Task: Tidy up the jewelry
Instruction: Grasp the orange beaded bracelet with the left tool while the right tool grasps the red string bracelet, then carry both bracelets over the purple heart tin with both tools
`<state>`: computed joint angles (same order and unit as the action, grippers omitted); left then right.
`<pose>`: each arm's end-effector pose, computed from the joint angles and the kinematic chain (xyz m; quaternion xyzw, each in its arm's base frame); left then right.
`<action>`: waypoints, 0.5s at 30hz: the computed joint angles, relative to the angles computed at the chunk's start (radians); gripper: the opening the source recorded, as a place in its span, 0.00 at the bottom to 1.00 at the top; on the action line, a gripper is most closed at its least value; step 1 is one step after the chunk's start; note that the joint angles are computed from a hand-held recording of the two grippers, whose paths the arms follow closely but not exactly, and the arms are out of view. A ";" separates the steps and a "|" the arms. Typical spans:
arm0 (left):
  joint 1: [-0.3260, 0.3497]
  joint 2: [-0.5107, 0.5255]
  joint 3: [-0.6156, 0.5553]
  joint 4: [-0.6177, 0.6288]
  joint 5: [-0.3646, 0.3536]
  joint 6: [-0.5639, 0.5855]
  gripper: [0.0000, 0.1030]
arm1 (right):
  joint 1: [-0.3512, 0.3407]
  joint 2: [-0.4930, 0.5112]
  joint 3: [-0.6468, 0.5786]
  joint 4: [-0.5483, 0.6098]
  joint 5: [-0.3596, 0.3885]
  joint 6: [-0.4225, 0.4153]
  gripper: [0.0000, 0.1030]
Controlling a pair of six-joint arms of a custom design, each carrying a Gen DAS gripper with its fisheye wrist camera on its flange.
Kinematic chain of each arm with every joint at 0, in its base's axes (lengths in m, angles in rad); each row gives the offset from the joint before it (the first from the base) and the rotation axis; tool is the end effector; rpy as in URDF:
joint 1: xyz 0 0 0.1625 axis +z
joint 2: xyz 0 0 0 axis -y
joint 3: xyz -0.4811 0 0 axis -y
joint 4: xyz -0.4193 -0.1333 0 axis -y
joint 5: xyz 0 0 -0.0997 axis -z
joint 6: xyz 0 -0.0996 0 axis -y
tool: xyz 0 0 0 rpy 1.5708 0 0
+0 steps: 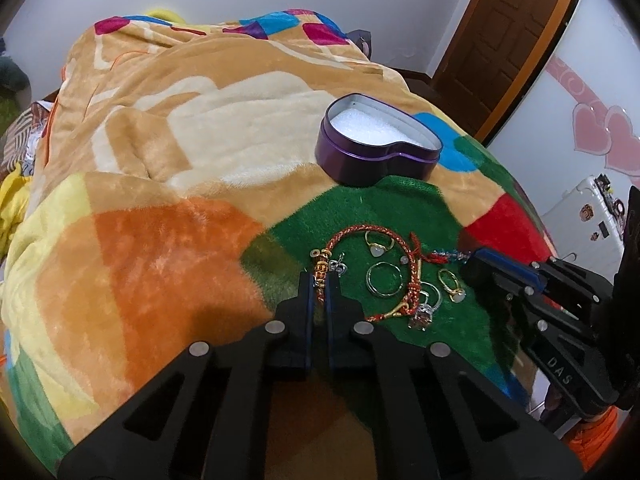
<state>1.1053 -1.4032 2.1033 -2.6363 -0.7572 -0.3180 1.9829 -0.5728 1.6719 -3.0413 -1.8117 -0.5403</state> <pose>-0.0489 -0.5556 0.3384 -0.0052 0.9059 -0.3028 0.2959 0.3899 -0.6185 -0.0042 0.4275 -0.8773 0.1754 0.1296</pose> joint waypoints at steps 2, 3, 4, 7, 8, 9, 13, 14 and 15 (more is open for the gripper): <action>-0.004 -0.007 0.002 0.011 -0.001 -0.005 0.04 | 0.001 -0.005 0.004 -0.016 0.004 0.001 0.08; -0.008 -0.012 0.007 0.011 0.005 -0.007 0.04 | 0.002 -0.007 0.003 -0.018 0.006 0.001 0.08; -0.012 -0.017 0.011 0.011 0.007 -0.006 0.04 | 0.002 -0.009 0.005 -0.025 0.007 0.002 0.08; -0.029 -0.031 0.024 0.010 0.030 -0.008 0.04 | 0.003 -0.014 0.011 -0.040 0.008 0.005 0.08; -0.034 -0.035 0.027 0.011 0.034 -0.007 0.04 | 0.004 -0.015 0.012 -0.044 0.007 0.006 0.08; -0.038 -0.039 0.029 0.012 0.036 -0.006 0.04 | 0.005 -0.016 0.012 -0.048 0.008 0.007 0.08; -0.059 -0.057 0.037 0.012 0.058 -0.005 0.04 | 0.011 -0.021 0.017 -0.064 0.008 0.010 0.08; -0.063 -0.061 0.038 0.010 0.060 -0.004 0.04 | 0.013 -0.022 0.017 -0.070 0.008 0.008 0.08; -0.066 -0.064 0.039 0.008 0.062 -0.002 0.04 | 0.014 -0.023 0.018 -0.074 0.009 0.008 0.08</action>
<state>1.0390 -1.4673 2.1424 -2.6283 -0.6948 -0.3197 1.9967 -0.5960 1.6894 -3.1148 -1.8030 -0.5325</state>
